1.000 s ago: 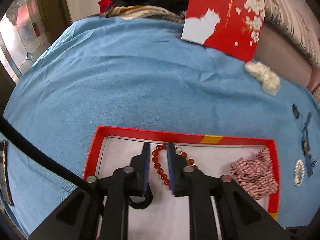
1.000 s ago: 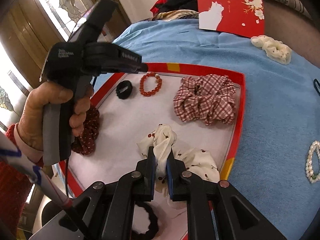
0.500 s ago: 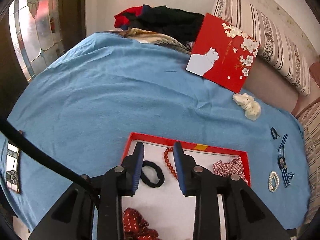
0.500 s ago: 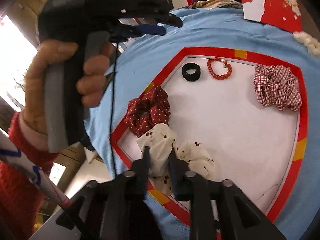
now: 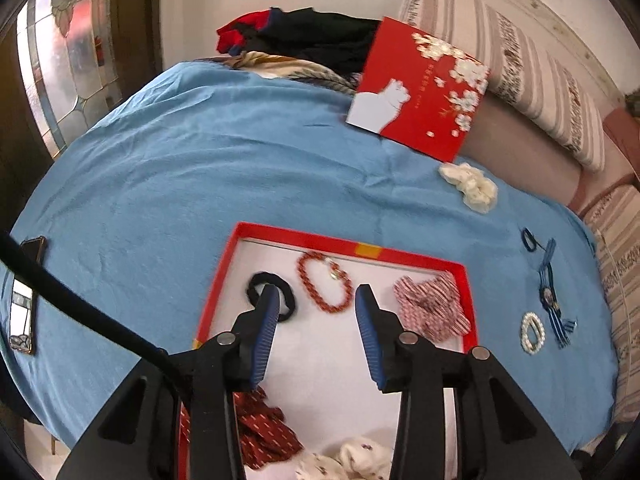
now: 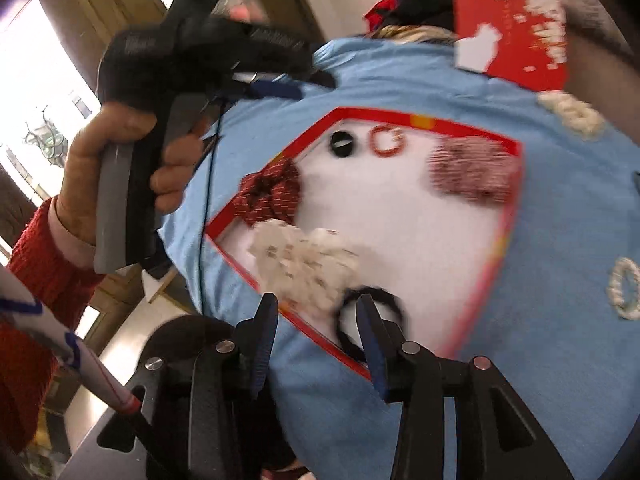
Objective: Organize jewelry
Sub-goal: 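Carry the bead bracelet and white scrunchie into the tray and open both tools, then move both tools back toward the blue striped watch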
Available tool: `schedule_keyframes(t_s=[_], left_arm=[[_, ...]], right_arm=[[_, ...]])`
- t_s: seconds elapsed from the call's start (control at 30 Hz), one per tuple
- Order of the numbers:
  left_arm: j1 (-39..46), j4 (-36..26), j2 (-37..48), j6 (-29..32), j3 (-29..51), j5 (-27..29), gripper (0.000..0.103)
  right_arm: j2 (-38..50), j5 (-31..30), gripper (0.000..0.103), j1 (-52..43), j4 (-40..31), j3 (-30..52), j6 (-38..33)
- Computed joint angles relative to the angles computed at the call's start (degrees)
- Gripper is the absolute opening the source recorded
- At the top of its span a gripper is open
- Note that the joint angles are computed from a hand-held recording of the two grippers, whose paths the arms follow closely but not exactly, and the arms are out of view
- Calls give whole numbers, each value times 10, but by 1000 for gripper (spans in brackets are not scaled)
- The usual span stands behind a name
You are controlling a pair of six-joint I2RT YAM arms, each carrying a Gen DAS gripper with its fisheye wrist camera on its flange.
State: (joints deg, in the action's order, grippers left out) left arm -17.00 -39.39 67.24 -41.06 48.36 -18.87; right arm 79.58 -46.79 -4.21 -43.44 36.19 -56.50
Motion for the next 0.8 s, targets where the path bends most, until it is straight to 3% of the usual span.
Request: schedule_keyframes(t_s=[0.17, 0.33, 0.6, 0.8], left_arm=[[-86, -19, 36, -49, 34, -34, 44], [-160, -5, 107, -84, 83, -36, 45], [-225, 52, 282, -81, 204, -1, 46], [-239, 65, 421, -75, 310, 29, 46]], right_arm=[[86, -1, 45, -172, -73, 70, -123], [200, 9, 45, -285, -73, 168, -145], [360, 6, 45, -365, -33, 342, -47], [432, -5, 45, -376, 15, 425, 46]])
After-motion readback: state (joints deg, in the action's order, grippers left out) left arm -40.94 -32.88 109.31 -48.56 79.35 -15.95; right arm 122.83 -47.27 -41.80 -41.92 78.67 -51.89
